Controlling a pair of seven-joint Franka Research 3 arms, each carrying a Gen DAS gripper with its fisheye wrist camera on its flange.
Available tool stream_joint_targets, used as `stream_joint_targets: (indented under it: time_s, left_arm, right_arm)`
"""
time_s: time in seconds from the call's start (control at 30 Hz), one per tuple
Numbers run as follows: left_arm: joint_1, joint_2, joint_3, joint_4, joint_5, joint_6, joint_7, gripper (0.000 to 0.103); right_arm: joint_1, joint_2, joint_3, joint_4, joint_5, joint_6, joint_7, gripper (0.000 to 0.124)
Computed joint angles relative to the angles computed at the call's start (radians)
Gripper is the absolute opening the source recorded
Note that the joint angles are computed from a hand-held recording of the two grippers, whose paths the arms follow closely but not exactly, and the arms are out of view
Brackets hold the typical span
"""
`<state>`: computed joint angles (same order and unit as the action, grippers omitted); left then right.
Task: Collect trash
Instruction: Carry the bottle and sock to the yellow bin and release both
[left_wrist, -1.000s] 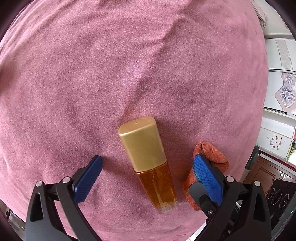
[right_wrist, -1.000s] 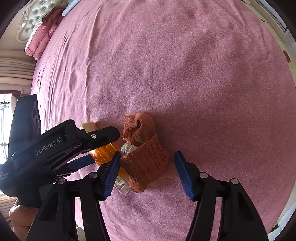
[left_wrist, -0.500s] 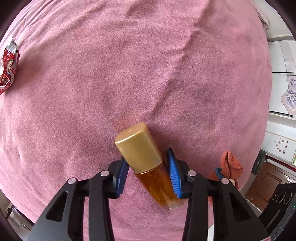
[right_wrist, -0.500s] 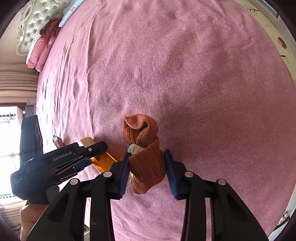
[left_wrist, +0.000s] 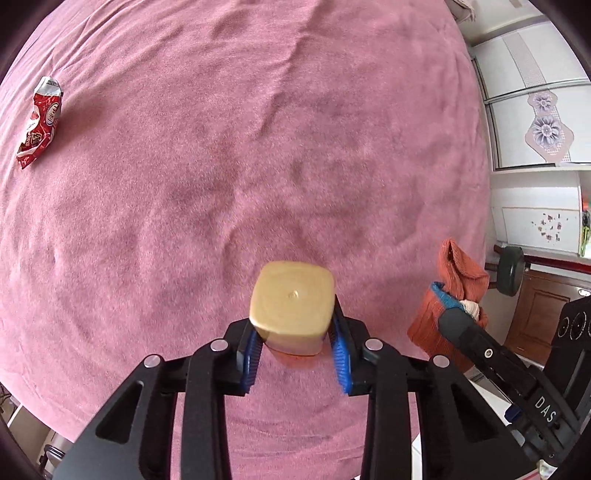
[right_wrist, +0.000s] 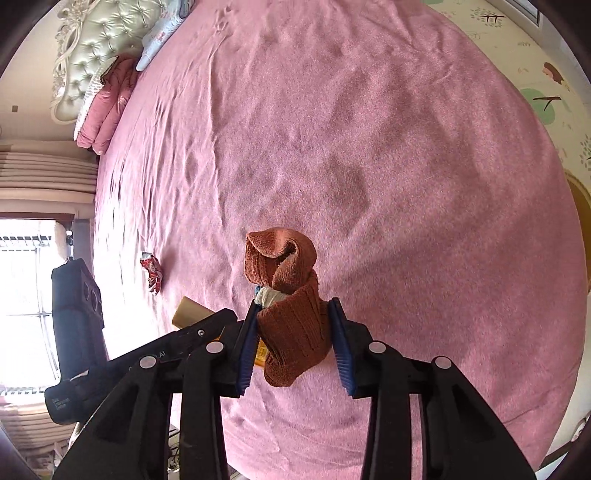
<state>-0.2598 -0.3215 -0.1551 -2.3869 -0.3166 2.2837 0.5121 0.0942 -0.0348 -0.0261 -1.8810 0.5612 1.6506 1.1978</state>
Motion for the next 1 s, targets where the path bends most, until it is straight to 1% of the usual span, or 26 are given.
stream_joint_targets:
  time_s: [0.1, 0.27, 0.5, 0.63, 0.77, 1.0]
  left_arm:
    - [-0.019, 0.001, -0.024, 0.026, 0.016, -0.016, -0.011, 0.032]
    - [-0.049, 0.047, -0.045, 0.100, 0.027, -0.026, 0.000, 0.032]
    - [-0.073, 0.157, -0.080, 0.274, 0.070, -0.079, 0.026, 0.032]
    - [-0.082, 0.244, -0.099, 0.388, 0.097, -0.105, 0.051, 0.032]
    - [-0.088, 0.329, -0.118, 0.510, 0.120, -0.141, 0.077, 0.032]
    - [-0.106, 0.521, -0.145, 0.758, 0.181, -0.190, 0.125, 0.032]
  right_arm:
    - [-0.013, -0.043, -0.014, -0.028, 0.002, -0.006, -0.011, 0.036]
    - [-0.044, -0.105, -0.043, -0.072, 0.001, -0.016, -0.026, 0.036]
    - [-0.102, -0.143, -0.085, -0.094, -0.005, -0.017, -0.031, 0.036]
    - [-0.139, -0.143, -0.108, -0.086, 0.004, -0.007, -0.022, 0.036]
    - [-0.179, -0.118, -0.131, -0.055, 0.013, 0.001, -0.014, 0.036]
    - [-0.244, -0.064, -0.158, -0.004, 0.024, 0.033, 0.006, 0.036]
